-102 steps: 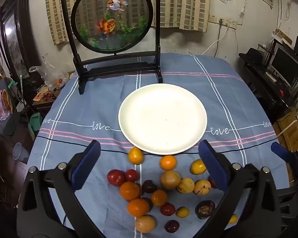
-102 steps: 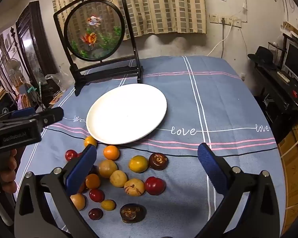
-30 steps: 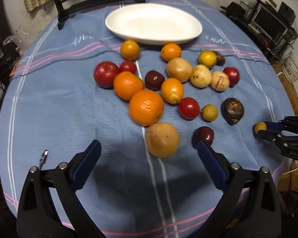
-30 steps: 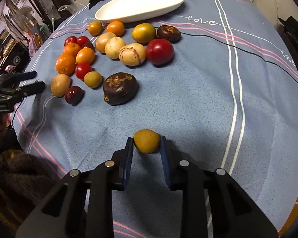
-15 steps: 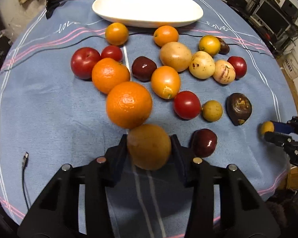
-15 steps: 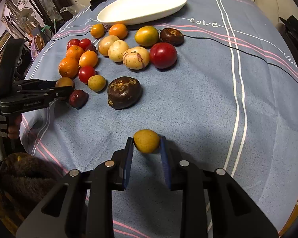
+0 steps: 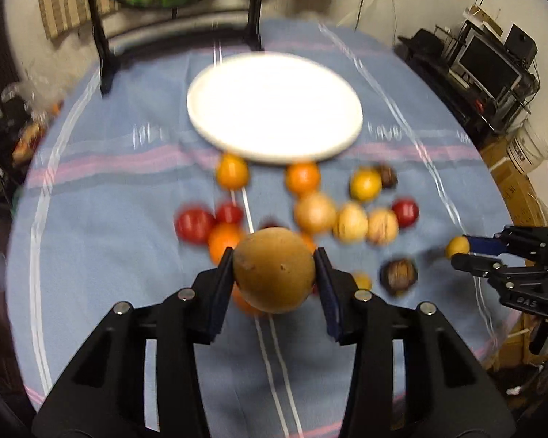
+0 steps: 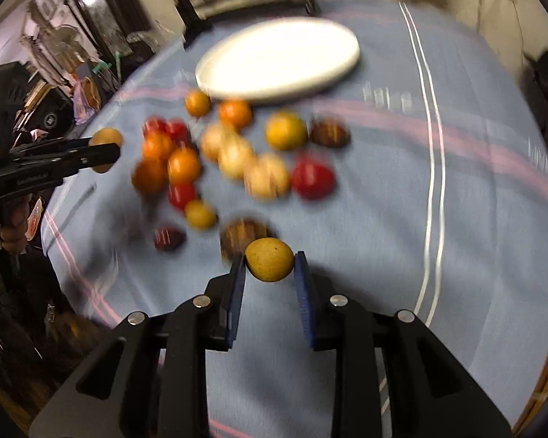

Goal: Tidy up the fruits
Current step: 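Carry both fruits onto the white plate and open both tools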

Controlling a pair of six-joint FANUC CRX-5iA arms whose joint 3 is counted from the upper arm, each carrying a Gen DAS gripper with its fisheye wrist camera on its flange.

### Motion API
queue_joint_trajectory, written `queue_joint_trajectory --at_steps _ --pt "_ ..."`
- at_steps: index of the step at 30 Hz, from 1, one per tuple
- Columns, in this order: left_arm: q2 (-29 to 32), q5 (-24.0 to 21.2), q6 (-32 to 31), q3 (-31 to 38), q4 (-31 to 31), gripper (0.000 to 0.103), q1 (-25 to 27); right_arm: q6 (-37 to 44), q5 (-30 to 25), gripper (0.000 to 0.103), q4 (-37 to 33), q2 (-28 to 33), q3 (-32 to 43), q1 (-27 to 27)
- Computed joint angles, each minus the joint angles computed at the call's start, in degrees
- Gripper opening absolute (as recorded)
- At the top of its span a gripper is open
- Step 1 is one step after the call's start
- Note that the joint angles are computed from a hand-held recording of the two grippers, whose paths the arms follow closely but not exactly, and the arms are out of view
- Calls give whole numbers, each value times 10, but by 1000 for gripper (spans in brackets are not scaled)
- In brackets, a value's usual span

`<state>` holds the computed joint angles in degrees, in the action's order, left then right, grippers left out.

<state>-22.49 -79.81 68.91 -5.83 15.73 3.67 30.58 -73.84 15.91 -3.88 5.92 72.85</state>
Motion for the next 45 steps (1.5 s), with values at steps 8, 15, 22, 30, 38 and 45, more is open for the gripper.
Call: queue_joint_trajectory --at_steps 8,15,22,30,38,45 --pt "137 51 84 164 -81 44 -83 110 66 28 44 103 143 -104" --pt "218 61 130 226 -138 44 -109 150 72 28 -13 193 245 -174" --pt "286 40 152 257 -178 44 -127 200 32 28 -80 274 327 -213" --pt "345 18 172 297 -211 71 -140 262 -36 28 -116 353 415 -235" --pt "323 41 168 278 -184 74 -123 227 5 28 -109 311 360 -240" --pt "234 106 150 208 -113 78 -76 102 179 28 60 147 162 -189"
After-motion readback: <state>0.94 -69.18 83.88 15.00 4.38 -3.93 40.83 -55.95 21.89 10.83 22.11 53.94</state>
